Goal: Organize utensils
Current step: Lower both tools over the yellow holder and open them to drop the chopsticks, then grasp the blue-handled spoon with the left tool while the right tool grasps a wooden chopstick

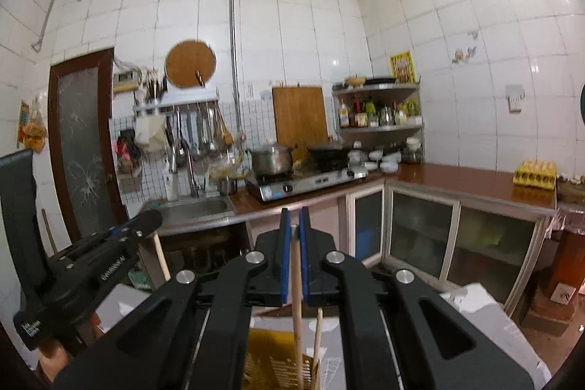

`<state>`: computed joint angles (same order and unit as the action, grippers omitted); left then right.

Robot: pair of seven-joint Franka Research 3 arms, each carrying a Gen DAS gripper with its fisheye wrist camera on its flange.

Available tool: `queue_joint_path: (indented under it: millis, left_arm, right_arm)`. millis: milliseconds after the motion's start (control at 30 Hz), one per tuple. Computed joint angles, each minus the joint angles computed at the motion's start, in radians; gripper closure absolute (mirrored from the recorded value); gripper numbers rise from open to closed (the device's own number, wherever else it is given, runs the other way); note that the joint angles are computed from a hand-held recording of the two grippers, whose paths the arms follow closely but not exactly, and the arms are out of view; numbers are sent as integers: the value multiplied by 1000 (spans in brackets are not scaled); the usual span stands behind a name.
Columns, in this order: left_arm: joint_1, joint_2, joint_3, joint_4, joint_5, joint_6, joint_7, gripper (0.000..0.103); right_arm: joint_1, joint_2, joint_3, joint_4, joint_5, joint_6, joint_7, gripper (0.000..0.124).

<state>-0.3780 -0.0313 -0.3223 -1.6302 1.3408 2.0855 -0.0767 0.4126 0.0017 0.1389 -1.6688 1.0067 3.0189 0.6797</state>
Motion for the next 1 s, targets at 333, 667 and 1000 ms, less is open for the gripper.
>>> queue_joint_path:
  millis: [333, 667, 1000]
  left_arm:
    - [35, -28, 16, -138, -153, 51, -15, 98]
    - [19, -164, -98, -184, -130, -164, -23, 11]
    - [-16, -285, -190, -278, -266, -351, 21, 5]
  right_arm:
    - [-14, 26, 7, -107, -182, -8, 97, 117]
    - [-19, -163, -28, -312, -426, 47, 330, 57]
    - [-118, -363, -1, -578, -606, 34, 585, 43]
